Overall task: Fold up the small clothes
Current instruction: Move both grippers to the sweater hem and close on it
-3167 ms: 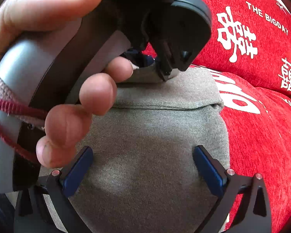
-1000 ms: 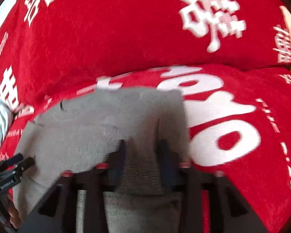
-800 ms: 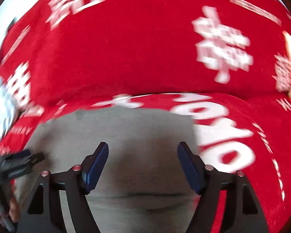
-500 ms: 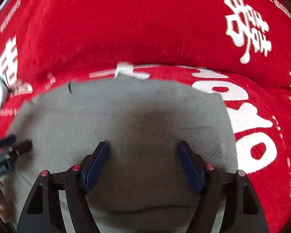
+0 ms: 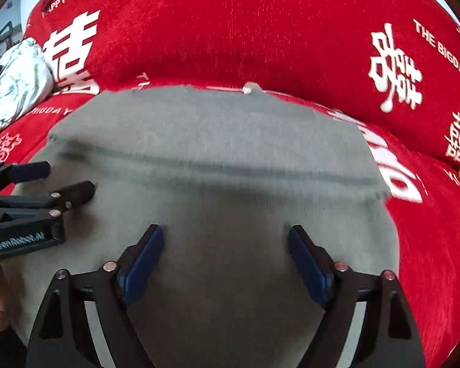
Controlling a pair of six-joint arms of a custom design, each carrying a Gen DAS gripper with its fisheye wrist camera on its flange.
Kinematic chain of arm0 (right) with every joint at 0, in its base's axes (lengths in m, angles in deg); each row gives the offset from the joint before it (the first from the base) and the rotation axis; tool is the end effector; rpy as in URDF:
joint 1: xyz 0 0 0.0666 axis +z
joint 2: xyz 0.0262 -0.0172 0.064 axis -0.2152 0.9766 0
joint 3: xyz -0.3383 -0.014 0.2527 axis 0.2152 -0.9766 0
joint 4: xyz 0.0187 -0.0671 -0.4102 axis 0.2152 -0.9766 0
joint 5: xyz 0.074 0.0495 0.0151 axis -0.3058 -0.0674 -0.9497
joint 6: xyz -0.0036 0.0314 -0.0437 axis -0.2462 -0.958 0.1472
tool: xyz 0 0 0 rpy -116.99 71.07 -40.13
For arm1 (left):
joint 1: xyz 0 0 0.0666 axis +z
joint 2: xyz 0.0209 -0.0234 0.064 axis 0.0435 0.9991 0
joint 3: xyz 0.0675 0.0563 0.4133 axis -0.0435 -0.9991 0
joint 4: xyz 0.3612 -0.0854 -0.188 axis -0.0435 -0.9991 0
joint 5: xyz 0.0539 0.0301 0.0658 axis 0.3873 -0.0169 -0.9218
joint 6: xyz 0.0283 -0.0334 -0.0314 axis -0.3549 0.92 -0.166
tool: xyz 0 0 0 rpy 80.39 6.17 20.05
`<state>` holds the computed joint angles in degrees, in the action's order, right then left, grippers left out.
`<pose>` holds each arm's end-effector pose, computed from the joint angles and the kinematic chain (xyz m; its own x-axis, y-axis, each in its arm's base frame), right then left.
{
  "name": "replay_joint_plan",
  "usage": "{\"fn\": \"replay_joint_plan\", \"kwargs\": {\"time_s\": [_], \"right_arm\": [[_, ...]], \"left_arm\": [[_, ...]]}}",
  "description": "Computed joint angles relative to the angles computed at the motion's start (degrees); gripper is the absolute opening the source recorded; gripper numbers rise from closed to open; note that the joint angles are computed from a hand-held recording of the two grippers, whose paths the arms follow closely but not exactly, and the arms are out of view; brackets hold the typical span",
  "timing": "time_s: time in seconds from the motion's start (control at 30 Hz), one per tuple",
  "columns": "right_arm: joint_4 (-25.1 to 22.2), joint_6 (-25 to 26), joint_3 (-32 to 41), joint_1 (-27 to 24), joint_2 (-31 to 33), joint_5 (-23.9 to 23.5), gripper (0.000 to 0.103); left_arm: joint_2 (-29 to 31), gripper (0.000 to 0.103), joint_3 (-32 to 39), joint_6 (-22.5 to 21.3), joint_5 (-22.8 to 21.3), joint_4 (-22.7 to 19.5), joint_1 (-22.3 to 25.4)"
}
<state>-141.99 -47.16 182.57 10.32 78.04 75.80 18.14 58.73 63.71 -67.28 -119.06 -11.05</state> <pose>0.6095 0.2458 0.5259 -0.7999 -0.0818 -0.5945 -0.0602 0.9966 -0.0561 0.6547 -0.1565 0.5071 -0.8055 0.1800 -0.5646 0.1979 0.9798 0.0301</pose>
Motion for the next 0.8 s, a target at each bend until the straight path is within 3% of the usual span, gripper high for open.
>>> {"fn": "replay_joint_plan", "kwargs": {"time_s": [0.2, 0.27, 0.3, 0.47, 0.57, 0.67, 0.73, 0.8], "right_arm": [[7.8, -0.19, -14.69, 1.99, -10.19, 1.91, 0.089], [8.66, -0.3, -17.83, 2.9, -12.5, 2.64, 0.095], [8.11, -0.45, -18.1, 3.23, -12.72, 2.68, 0.103], [5.6, -0.51, -20.83, 4.28, -16.01, 1.84, 0.103], [8.25, -2.21, -21.95, 4.69, -17.35, -1.03, 0.103], [4.81, 1.32, -19.98, 6.23, -15.19, 0.54, 0.103], [3.42, 4.13, -20.53, 6.8, -14.99, 2.39, 0.103], [3.65, 5.09, -22.16, 6.6, -16.4, 2.79, 0.103]], "left_arm": [[-10.51, 0.096, -15.67, 0.65, 1.51, 8.13, 0.97], [-13.94, 0.097, -20.29, 0.18, 1.54, 10.43, 0.99], [-14.67, 0.097, -21.33, -0.16, 1.58, 10.24, 1.04], [-19.72, 0.097, -26.51, -1.62, 3.16, 10.48, 0.9], [-20.98, 0.097, -27.69, -3.72, 4.18, 11.07, -0.59], [-20.71, 0.099, -28.56, -5.6, -0.56, 10.36, -2.52], [-21.54, 0.103, -29.91, -5.33, -1.05, 11.32, -2.16], [-21.74, 0.103, -30.05, -4.61, 0.27, 9.74, -1.11]]}}
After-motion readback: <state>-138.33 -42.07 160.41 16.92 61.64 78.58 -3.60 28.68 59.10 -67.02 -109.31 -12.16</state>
